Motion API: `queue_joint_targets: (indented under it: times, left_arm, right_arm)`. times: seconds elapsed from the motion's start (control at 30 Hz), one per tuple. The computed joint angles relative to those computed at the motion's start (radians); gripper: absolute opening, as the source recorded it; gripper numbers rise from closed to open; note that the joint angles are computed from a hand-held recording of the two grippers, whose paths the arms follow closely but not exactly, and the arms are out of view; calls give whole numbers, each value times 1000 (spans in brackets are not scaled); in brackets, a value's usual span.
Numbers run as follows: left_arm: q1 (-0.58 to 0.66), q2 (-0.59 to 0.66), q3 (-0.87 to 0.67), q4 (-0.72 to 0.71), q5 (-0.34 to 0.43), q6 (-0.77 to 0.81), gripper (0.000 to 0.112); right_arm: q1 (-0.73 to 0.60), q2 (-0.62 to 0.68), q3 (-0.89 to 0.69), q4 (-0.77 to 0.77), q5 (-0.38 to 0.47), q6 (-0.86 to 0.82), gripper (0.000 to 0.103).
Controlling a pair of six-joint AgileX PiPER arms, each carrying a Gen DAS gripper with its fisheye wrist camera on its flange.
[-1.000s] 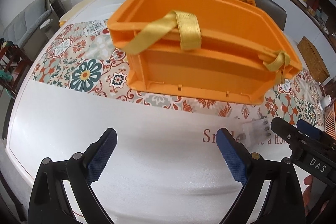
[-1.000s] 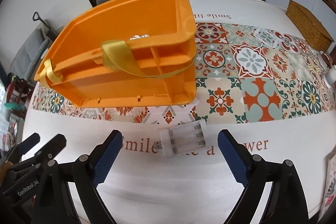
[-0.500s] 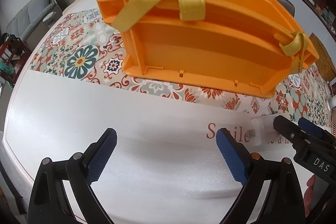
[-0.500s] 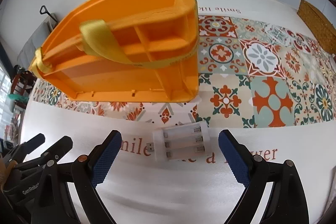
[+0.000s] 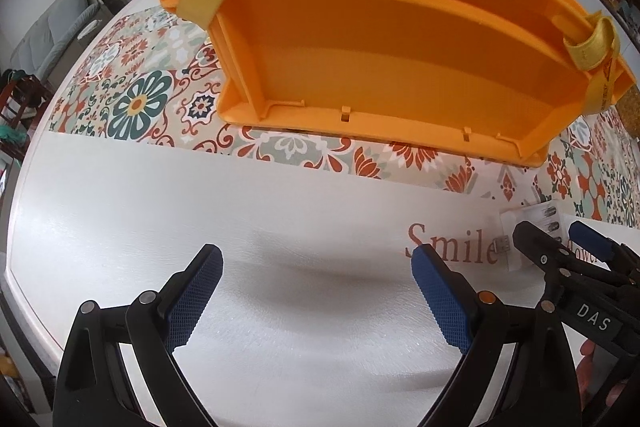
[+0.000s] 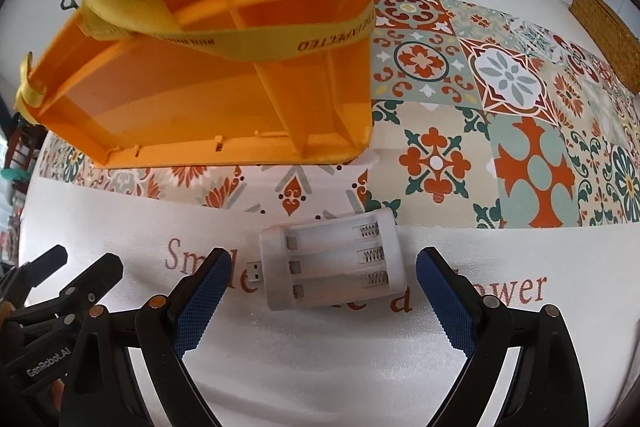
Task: Organize rigid objects
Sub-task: 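Close the right tool on the white battery charger, then carry the battery charger with the right tool over the crate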
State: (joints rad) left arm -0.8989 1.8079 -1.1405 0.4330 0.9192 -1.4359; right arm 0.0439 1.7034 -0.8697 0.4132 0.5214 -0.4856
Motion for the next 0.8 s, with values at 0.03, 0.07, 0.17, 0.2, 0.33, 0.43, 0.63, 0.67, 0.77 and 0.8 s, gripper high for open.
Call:
queue_joint_targets:
  times: [0.03, 0.07, 0.17, 0.2, 0.33, 0.43, 0.63, 0.67, 0.77, 0.8]
  left_arm:
    - [2, 9, -6, -2, 3, 6, 97]
    - [3, 13, -8, -2, 2, 9, 97]
    - [10, 28, -14, -2, 1, 18, 97]
    - [12, 32, -14, -3, 1, 20, 97]
    - [23, 39, -13, -14, -7, 31, 97]
    - [21, 40, -11, -9, -3, 25, 97]
    - [12, 36, -11, 1, 4, 23, 97]
    - [10, 36, -13, 2, 8, 21, 97]
    - [8, 29, -9, 4, 11, 21, 97]
    - [7, 25, -7, 7, 13, 19, 97]
  right_arm:
    - [3, 3, 3, -9, -8, 12, 94]
    - [4, 7, 4, -11, -13, 14, 94]
    - [12, 16, 8, -29, -33, 34, 94]
    - [16, 13, 13, -34, -40, 40, 94]
    - [34, 28, 10, -59, -63, 79, 93]
    - [41, 45, 1, -76, -71, 96, 92]
    - [65, 48, 9, -150, -107, 175, 86]
    - [68, 47, 11, -156, -113, 179, 82]
    - [78, 42, 11, -171, -114, 206, 79]
    - [81, 43, 9, -177, -113, 215, 79]
